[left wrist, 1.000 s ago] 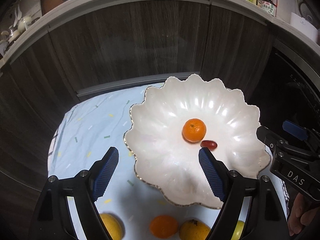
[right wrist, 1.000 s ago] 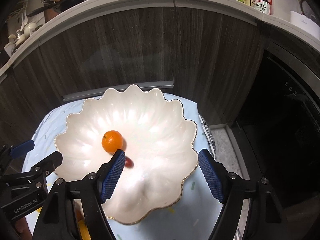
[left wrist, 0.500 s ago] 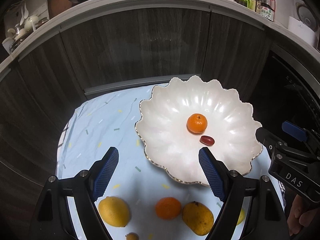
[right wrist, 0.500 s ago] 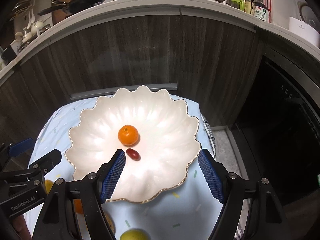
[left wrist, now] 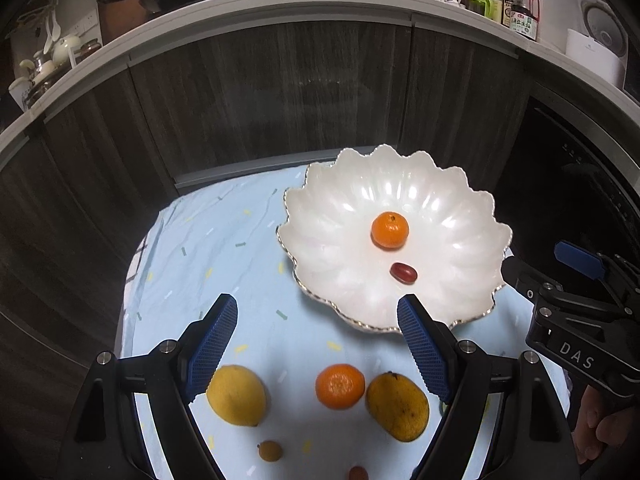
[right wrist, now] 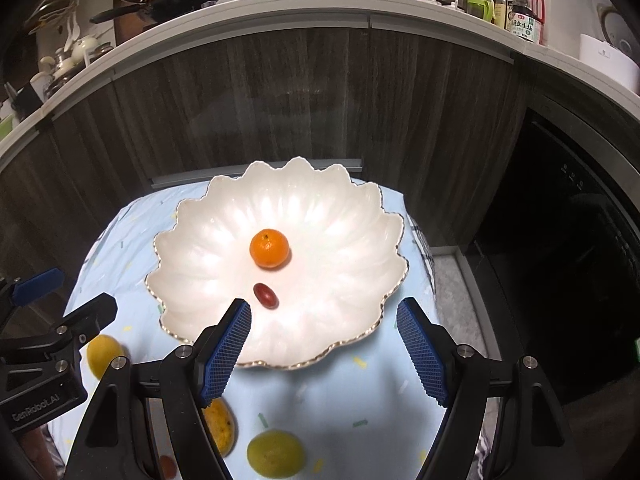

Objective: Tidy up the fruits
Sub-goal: 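Withdraw both open grippers from the bowl back over the fruits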

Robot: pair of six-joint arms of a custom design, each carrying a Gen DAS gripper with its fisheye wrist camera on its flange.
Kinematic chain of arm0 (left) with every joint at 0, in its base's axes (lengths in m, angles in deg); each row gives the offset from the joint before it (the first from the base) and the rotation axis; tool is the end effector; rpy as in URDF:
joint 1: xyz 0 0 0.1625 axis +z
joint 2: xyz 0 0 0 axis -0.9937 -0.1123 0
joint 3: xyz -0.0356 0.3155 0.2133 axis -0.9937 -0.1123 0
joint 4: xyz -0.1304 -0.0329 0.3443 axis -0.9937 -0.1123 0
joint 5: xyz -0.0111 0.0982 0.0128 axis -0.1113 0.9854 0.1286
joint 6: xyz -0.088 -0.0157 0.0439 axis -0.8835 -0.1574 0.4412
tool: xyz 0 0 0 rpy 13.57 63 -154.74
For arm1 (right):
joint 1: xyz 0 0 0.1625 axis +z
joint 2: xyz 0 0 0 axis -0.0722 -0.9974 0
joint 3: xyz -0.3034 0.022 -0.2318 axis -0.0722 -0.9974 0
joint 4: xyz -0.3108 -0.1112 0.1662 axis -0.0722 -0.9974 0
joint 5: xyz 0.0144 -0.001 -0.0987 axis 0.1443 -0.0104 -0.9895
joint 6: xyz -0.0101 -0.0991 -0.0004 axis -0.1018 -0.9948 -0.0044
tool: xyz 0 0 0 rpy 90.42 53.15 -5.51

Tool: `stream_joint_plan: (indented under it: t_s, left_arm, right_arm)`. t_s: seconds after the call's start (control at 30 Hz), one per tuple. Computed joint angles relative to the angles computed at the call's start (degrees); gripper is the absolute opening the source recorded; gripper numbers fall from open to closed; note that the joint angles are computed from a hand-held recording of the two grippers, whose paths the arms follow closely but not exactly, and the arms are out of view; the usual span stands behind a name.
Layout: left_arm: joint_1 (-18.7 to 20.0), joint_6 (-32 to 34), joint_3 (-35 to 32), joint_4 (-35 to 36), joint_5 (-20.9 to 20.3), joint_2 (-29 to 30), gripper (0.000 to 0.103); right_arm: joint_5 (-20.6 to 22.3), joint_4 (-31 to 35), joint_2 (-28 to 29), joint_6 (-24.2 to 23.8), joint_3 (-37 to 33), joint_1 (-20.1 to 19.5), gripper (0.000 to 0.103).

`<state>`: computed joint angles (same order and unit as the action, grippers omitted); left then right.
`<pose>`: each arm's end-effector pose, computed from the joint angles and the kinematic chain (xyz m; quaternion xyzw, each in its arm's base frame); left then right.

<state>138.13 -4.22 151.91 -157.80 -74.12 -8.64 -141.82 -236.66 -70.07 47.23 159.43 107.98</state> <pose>-0.1975 -0.6230 0.1247 0.2966 0.8690 -0.2487 0.3084 0.1998 -0.5737 0.1027 0.0297 -0.8424 0.3742 0.3866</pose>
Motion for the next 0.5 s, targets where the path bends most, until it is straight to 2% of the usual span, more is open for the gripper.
stream_joint_plan:
  t_s: [0.5]
  left_arm:
    - [0.17, -2.33, 6.02, -0.19, -0.47, -3.06, 0.082]
  right_arm:
    - [0.31, -0.8, 0.1, 1.34, 3.69, 0.29, 0.076]
